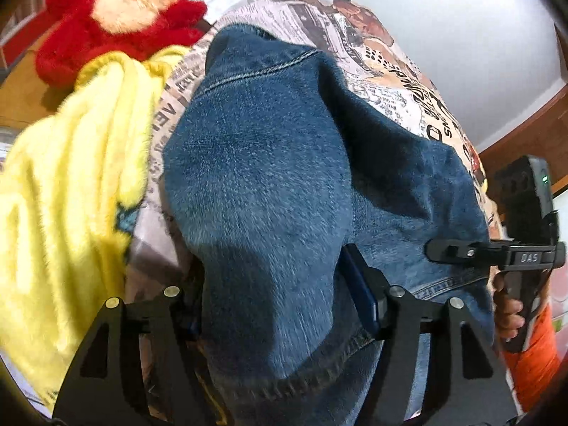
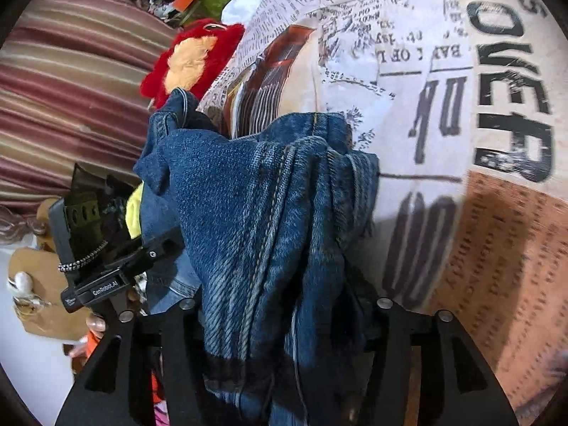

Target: Fold large clothes

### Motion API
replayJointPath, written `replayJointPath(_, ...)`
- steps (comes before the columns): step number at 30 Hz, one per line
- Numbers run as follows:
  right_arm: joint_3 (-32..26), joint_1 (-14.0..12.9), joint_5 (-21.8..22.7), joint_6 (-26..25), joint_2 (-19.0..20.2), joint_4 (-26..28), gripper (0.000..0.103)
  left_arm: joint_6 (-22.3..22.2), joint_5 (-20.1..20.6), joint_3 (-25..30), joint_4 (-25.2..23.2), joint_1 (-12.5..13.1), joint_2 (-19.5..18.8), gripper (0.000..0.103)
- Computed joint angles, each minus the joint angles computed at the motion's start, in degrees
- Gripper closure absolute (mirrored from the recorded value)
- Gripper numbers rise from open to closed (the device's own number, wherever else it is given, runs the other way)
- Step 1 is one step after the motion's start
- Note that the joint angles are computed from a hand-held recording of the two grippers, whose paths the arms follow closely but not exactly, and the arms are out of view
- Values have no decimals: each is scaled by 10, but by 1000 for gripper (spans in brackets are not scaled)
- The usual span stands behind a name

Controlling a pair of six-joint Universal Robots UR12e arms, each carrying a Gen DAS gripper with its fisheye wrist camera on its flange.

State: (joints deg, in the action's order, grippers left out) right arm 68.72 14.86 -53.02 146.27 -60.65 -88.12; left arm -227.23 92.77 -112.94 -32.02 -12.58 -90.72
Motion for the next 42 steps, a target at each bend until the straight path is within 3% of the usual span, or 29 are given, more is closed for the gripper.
replayJointPath(5, 39, 0, -51, -18, -42, -86, 49, 20, 106, 28, -72, -38, 3, 38)
replayJointPath(8, 76, 0, -78, -31, -75, -165, 49, 37, 174, 42, -102, -64, 4, 38)
replayJointPath(12, 131, 1, -93, -50, -118, -267, 49, 37, 205, 42, -90, -91, 12, 38)
replayJointPath(15, 155, -1, -71, -95, -140, -257, 49, 16, 202, 39, -78, -103, 12, 38)
replayJointPath(18, 176, 5, -78, -119, -150, -258, 49, -5, 197, 39, -82, -115, 6, 38)
replayJointPath(22, 200, 12, -125, -105, -150, -290, 49, -35, 199, 40, -116, -127, 1, 38)
replayJointPath(27, 188, -16, -75, -88, -144, -224, 47, -78, 204, 27, -136, -143, 7, 37)
replayJointPath(31, 220, -27, -89, -85, -167, -269, 44, -109, 202, 22, -161, -155, 16, 37)
replayJointPath(33, 235, -29, -108, -82, -179, -298, 44, -127, 213, 27, -190, -163, 18, 37)
replayJointPath(36, 255, -36, -119, -76, -201, -329, 44, -148, 235, 28, -192, -174, 28, 37)
replayJointPath(42, 287, -64, -36, -71, -254, -383, 44, -168, 345, 61, -181, -214, 38, 37)
